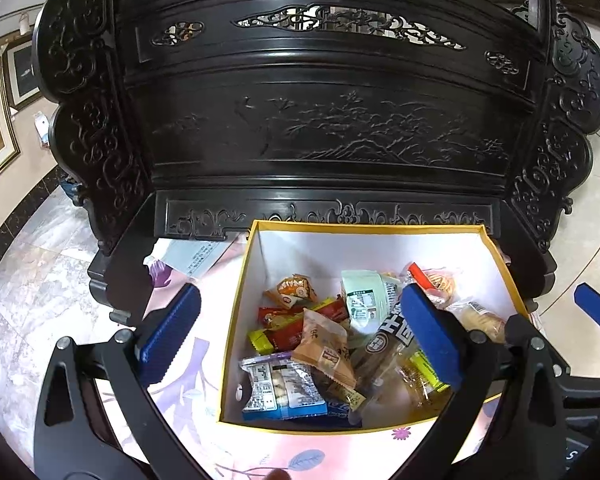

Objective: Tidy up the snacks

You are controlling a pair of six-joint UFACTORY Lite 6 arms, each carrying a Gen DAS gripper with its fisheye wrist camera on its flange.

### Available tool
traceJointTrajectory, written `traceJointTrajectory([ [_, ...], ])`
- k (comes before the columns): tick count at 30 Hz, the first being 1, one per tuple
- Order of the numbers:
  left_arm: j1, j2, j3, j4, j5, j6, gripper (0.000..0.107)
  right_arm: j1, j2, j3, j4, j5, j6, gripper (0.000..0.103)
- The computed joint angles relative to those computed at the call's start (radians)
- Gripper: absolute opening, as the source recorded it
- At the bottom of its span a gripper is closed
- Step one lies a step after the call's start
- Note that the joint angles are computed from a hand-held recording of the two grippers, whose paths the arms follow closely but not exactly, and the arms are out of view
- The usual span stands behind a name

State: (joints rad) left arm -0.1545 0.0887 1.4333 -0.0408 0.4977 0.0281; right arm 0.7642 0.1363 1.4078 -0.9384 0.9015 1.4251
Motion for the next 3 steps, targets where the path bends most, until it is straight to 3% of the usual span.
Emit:
traceJointTrajectory([
  [3,0.007,-0.002,-0.002,-0.028,0.003,0.025,0.101,-0.002,0.006,0.011,0.012,0.010,-0.008,0.102],
])
